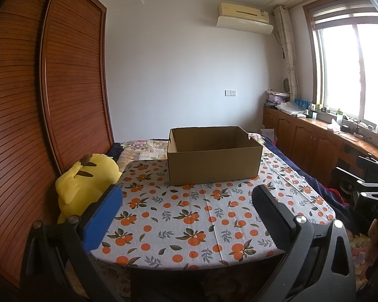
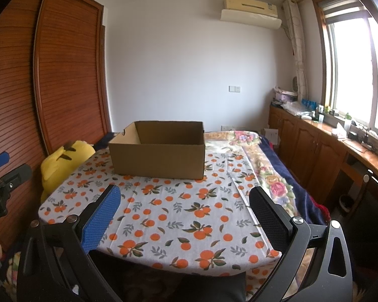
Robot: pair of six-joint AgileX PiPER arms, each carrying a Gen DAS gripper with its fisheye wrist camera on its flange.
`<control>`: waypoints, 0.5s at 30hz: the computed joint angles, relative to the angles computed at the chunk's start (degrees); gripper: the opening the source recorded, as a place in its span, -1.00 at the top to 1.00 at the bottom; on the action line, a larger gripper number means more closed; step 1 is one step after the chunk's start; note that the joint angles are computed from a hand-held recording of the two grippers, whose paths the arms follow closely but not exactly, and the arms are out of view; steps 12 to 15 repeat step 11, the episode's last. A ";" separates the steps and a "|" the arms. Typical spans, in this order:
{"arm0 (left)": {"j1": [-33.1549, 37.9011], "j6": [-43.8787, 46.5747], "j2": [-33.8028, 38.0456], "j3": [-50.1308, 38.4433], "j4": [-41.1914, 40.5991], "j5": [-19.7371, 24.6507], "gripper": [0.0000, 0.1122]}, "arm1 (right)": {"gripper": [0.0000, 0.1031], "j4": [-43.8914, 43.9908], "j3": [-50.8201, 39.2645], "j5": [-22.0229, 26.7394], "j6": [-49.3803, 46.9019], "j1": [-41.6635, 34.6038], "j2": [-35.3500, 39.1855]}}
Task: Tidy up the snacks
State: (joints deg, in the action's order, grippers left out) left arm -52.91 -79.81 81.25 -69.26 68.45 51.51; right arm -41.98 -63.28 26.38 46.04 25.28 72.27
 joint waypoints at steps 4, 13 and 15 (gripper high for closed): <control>-0.05 -0.06 -0.01 0.04 0.06 0.08 -0.84 | -1.00 -0.06 0.01 0.01 0.13 0.02 0.00; -0.23 -0.09 0.06 -0.08 0.14 0.34 -0.84 | -1.00 -0.05 0.13 0.02 0.19 0.08 -0.11; -0.23 -0.09 0.06 -0.08 0.14 0.34 -0.84 | -1.00 -0.05 0.13 0.02 0.19 0.08 -0.11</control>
